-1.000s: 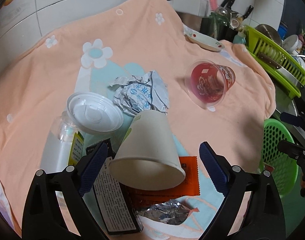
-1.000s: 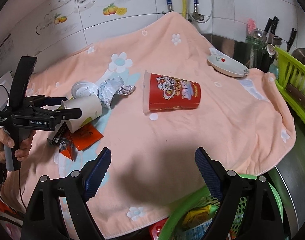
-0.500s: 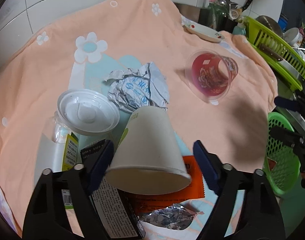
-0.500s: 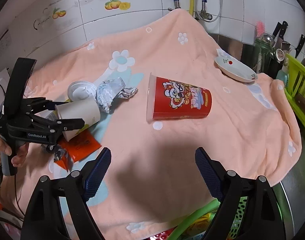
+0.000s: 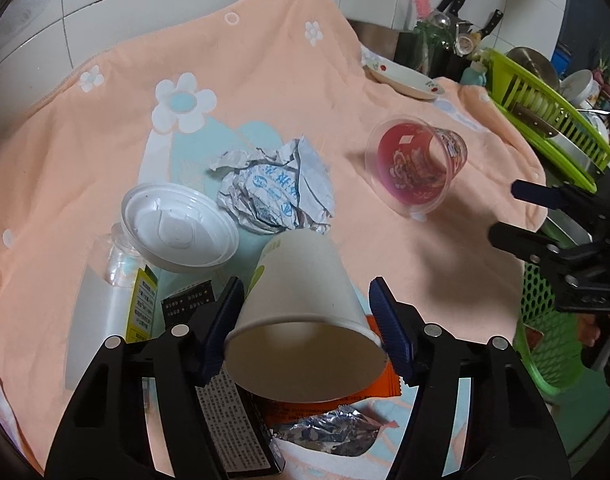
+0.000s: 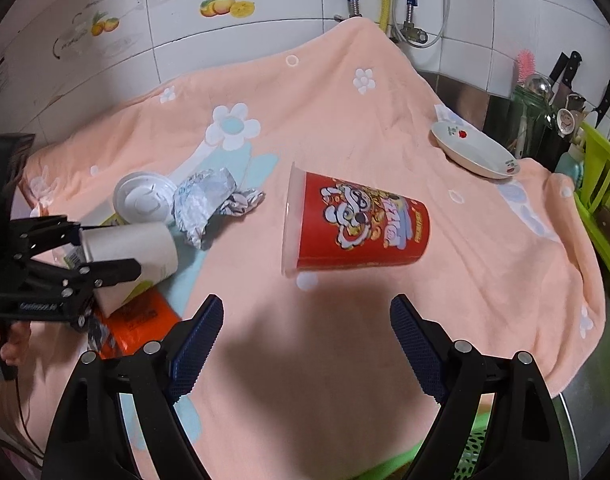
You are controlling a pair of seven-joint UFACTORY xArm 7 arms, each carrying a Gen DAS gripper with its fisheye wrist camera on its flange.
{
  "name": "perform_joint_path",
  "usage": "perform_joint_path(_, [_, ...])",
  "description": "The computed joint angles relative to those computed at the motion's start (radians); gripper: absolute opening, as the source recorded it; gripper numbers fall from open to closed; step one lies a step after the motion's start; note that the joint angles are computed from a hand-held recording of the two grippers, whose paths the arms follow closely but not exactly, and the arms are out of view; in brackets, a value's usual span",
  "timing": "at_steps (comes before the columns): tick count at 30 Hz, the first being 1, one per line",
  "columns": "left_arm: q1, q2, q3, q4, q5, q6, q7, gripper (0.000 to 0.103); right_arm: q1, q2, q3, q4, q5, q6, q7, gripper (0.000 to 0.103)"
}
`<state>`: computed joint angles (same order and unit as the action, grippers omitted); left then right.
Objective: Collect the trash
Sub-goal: 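Close the left gripper on the white paper cup while the right gripper grasps the red cup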
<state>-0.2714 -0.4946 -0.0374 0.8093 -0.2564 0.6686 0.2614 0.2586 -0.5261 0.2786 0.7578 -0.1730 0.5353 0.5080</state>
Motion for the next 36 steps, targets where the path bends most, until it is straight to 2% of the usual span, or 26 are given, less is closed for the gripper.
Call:
perform_joint_path(9, [-0.008, -0.018, 0.030, 0.002, -0.047, -0.003, 0.020, 0.062, -0.095, 0.099, 0.088, 0.069, -0.156, -0.013, 0.179, 0.068])
perform_joint_path(15, [-0.008, -0.021, 0.048, -0.001, -0.082, -0.013, 0.032, 0.061, -0.134, 0.171, 0.135, 0.125, -0.332, 0.024, 0.355, 0.062])
perform_joint_path(19, [-0.012, -0.025, 0.056, -0.004, -0.103, -0.018, 0.047, 0.061, -0.148, 0.220, 0.172, 0.170, -0.481, 0.090, 0.478, 0.062])
perform_joint_path(23, [-0.013, -0.022, 0.061, -0.003, -0.117, -0.015, 0.057, 0.057, -0.119, 0.252, 0.155, 0.188, -0.548, 0.130, 0.533, 0.056])
perform_joint_path(26, [-0.014, -0.025, 0.064, -0.006, -0.130, -0.018, 0.065, 0.057, -0.085, 0.249, 0.118, 0.177, -0.558, 0.135, 0.544, 0.052])
perform_joint_path(31, [-0.016, -0.029, 0.063, -0.009, -0.139, -0.015, 0.077, 0.057, -0.041, 0.210, 0.060, 0.130, -0.557, 0.111, 0.547, 0.022])
perform_joint_path(36, [-0.021, -0.037, 0.055, -0.007, -0.143, -0.014, 0.074, 0.057, -0.050, 0.147, 0.038, 0.067, -0.515, 0.058, 0.522, 0.008])
